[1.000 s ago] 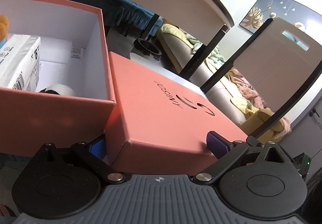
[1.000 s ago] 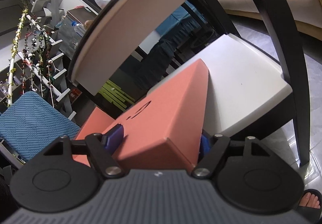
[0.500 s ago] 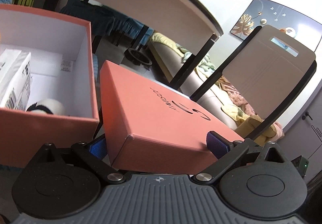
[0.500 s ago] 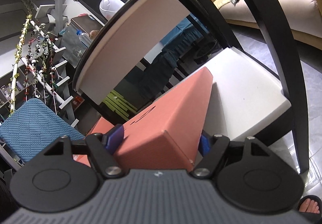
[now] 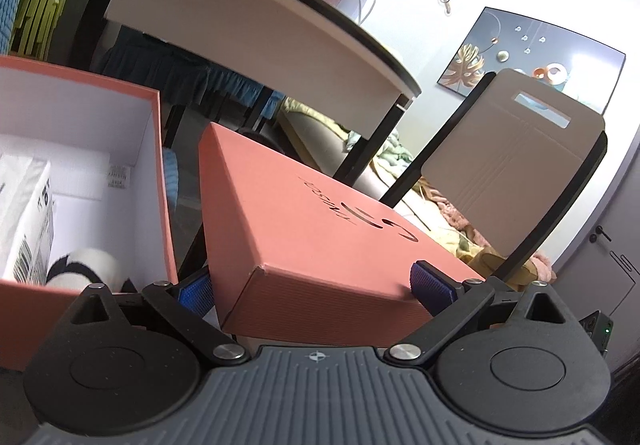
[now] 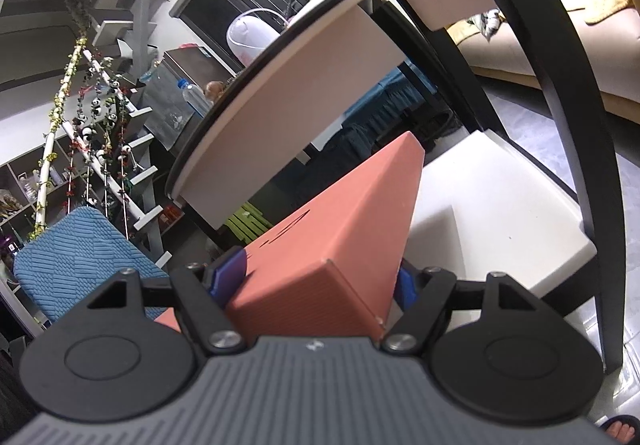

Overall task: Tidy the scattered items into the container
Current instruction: 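Lift the lid with both tools and tilt it toward the box opening, then carry the lid over the box with both tools and lower it onto the rim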

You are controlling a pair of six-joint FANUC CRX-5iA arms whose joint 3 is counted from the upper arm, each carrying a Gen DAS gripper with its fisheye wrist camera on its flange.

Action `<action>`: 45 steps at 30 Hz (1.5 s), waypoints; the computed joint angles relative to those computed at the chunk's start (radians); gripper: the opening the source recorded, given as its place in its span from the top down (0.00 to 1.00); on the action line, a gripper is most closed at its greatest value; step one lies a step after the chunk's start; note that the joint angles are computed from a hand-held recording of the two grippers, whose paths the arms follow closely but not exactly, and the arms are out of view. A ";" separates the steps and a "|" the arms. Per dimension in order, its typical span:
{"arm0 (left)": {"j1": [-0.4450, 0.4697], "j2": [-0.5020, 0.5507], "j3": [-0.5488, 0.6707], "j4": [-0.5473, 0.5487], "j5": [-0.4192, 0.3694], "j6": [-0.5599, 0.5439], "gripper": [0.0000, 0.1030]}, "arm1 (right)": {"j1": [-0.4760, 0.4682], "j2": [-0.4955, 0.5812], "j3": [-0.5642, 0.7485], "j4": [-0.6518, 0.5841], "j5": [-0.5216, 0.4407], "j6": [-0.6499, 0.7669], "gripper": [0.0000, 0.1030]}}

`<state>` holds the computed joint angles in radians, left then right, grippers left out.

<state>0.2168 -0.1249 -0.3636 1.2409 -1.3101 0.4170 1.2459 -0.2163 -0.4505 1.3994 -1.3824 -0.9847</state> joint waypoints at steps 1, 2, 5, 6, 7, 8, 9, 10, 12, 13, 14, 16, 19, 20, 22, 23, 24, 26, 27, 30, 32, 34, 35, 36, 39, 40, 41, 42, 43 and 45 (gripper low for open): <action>0.000 0.000 0.001 0.006 0.000 -0.002 0.03 | -0.002 0.002 0.002 0.006 0.000 0.002 0.28; 0.000 -0.002 0.000 0.012 0.001 -0.006 0.03 | -0.006 0.004 0.005 0.012 0.000 0.005 0.28; 0.004 -0.009 -0.004 0.035 0.003 -0.022 0.03 | -0.015 0.007 0.010 0.034 0.006 0.008 0.28; 0.006 -0.010 -0.005 0.041 0.003 -0.026 0.03 | -0.018 0.009 0.012 0.041 0.008 0.009 0.28; 0.008 -0.012 -0.005 0.047 0.002 -0.030 0.03 | -0.021 0.011 0.014 0.048 0.011 0.011 0.28; 0.011 -0.012 -0.004 0.052 0.000 -0.031 0.03 | -0.024 0.014 0.017 0.055 0.015 0.014 0.28; 0.016 -0.011 -0.003 0.055 -0.003 -0.030 0.03 | -0.029 0.016 0.020 0.063 0.020 0.017 0.28; 0.020 -0.010 -0.001 0.059 -0.006 -0.029 0.03 | -0.034 0.018 0.023 0.071 0.027 0.020 0.28; 0.026 -0.008 0.003 0.065 -0.009 -0.026 0.03 | -0.044 0.023 0.028 0.086 0.042 0.024 0.28; 0.030 -0.007 0.005 0.068 -0.010 -0.024 0.03 | -0.051 0.025 0.031 0.092 0.052 0.026 0.28; 0.034 -0.006 0.006 0.071 -0.011 -0.024 0.03 | -0.057 0.028 0.034 0.098 0.063 0.027 0.28; 0.045 -0.005 0.009 0.076 -0.013 -0.026 0.03 | -0.071 0.035 0.042 0.109 0.085 0.030 0.28; 0.060 -0.007 0.009 0.082 -0.016 -0.032 0.03 | -0.090 0.044 0.054 0.123 0.118 0.034 0.28; 0.065 -0.008 0.009 0.083 -0.017 -0.034 0.03 | -0.096 0.048 0.058 0.127 0.128 0.036 0.28; 0.077 -0.007 0.012 0.086 -0.021 -0.036 0.03 | -0.108 0.053 0.064 0.135 0.150 0.041 0.28; 0.082 -0.006 0.013 0.087 -0.022 -0.037 0.03 | -0.114 0.056 0.068 0.139 0.161 0.043 0.28; 0.087 -0.005 0.015 0.089 -0.023 -0.038 0.03 | -0.120 0.059 0.071 0.143 0.172 0.046 0.28; 0.097 -0.003 0.019 0.091 -0.026 -0.040 0.03 | -0.133 0.064 0.077 0.150 0.196 0.051 0.28; 0.102 -0.002 0.021 0.093 -0.026 -0.041 0.03 | -0.141 0.067 0.080 0.154 0.209 0.053 0.28; 0.118 0.000 0.024 0.094 -0.024 -0.039 0.03 | -0.165 0.078 0.091 0.165 0.251 0.054 0.28; 0.131 0.004 0.029 0.086 -0.023 -0.029 0.03 | -0.182 0.088 0.100 0.170 0.281 0.052 0.28; 0.144 0.009 0.037 0.074 -0.023 -0.018 0.03 | -0.198 0.098 0.110 0.168 0.313 0.050 0.28; 0.151 0.012 0.041 0.068 -0.024 -0.014 0.03 | -0.206 0.102 0.114 0.166 0.329 0.049 0.28; 0.156 0.015 0.044 0.064 -0.025 -0.012 0.03 | -0.214 0.107 0.118 0.165 0.345 0.045 0.28; 0.178 0.021 0.052 0.058 -0.028 -0.007 0.03 | -0.236 0.123 0.131 0.166 0.390 0.034 0.28; 0.183 0.025 0.055 0.057 -0.029 -0.006 0.03 | -0.244 0.129 0.138 0.169 0.405 0.035 0.28; 0.192 0.027 0.057 0.058 -0.031 -0.008 0.03 | -0.251 0.135 0.144 0.171 0.421 0.036 0.28; 0.200 0.030 0.059 0.059 -0.033 -0.009 0.03 | -0.258 0.143 0.151 0.175 0.435 0.036 0.28; 0.208 0.032 0.061 0.061 -0.034 -0.010 0.03 | -0.267 0.151 0.160 0.182 0.451 0.037 0.28; 0.226 0.037 0.065 0.065 -0.035 -0.013 0.03 | -0.283 0.168 0.176 0.196 0.482 0.037 0.28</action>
